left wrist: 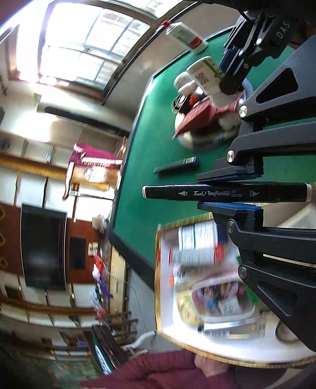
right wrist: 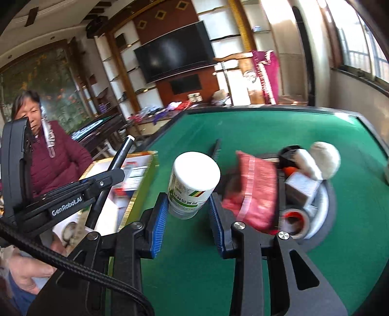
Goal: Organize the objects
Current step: 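Carry the marker and white jar into the white tray and lower them, then open both tools and move them back toward the pile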
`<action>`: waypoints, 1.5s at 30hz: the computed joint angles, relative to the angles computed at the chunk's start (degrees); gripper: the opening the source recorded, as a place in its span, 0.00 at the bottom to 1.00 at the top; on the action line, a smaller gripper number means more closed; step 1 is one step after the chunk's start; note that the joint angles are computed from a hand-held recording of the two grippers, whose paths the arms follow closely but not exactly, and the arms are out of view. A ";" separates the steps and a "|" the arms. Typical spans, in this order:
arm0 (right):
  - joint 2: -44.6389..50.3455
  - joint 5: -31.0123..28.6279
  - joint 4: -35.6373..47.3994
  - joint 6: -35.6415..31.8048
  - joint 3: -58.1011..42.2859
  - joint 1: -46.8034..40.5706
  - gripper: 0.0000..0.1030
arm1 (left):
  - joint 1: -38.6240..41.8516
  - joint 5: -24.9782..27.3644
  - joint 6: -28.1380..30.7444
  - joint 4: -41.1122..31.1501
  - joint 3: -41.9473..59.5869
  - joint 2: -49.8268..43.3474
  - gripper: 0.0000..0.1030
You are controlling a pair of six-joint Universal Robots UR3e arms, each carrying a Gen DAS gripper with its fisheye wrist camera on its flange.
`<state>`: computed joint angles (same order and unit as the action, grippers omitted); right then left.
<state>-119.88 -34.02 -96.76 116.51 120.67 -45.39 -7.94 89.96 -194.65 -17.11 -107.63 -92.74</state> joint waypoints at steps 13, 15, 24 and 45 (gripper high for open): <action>25.56 -19.05 -37.51 37.14 -13.80 42.79 0.31 | 24.25 -10.13 4.35 2.94 -22.32 15.40 0.12; 30.23 -21.63 -38.38 40.33 -17.94 47.30 0.31 | 27.19 -12.19 5.02 2.85 -23.85 15.93 0.12; 51.75 -32.81 -31.84 47.80 -41.32 59.35 0.31 | 29.29 -15.93 6.96 2.84 -26.02 15.09 0.12; 23.90 -15.38 -31.59 36.70 -12.20 38.75 0.50 | 30.81 -18.61 7.62 5.34 -28.02 15.99 0.12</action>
